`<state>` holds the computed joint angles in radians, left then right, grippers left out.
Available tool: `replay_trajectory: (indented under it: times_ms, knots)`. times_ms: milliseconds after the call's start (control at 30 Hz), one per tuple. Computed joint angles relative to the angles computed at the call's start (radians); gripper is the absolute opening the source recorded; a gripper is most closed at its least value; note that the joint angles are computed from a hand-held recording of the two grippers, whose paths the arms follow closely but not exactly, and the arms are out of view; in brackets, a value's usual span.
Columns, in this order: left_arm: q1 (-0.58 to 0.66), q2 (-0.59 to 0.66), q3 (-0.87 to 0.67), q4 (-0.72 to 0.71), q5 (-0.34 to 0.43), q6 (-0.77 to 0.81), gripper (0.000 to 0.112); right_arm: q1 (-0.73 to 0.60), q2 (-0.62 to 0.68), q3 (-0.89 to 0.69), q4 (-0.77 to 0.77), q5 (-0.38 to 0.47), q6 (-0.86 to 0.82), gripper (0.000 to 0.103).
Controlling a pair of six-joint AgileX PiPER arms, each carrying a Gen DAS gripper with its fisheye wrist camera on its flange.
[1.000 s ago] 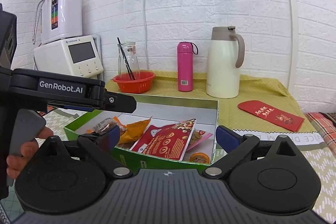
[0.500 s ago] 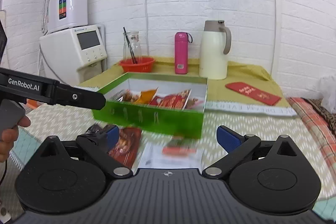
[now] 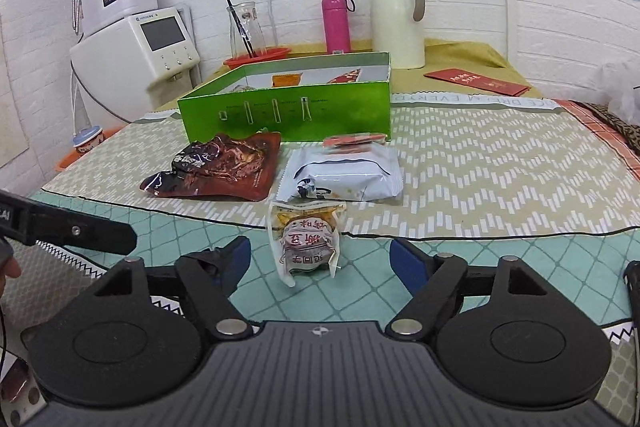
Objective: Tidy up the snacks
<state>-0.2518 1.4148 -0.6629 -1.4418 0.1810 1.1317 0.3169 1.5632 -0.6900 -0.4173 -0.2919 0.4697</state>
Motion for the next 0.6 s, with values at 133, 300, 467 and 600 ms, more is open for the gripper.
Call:
replay_trajectory:
  times_ms: [133,300,467,600]
  knots:
    - [-0.002,-0.005,0.006,-0.050,-0.010,0.051,0.095,0.020,0.031,-0.014,0.031,-0.004,-0.029,0.088]
    - [-0.004,0.027,-0.018,-0.076,0.022,0.085,0.095,0.058,0.012,0.019,0.193,-0.009,-0.192,0.059]
    - [-0.026,0.062,-0.058,-0.064,0.034,0.077,0.095,0.129,-0.027,0.072,0.518,-0.020,-0.525,0.058]
    - [-0.047,0.106,-0.135,0.034,0.050,-0.018,0.095,0.151,-0.063,0.131,0.570,-0.052,-0.554,0.058]
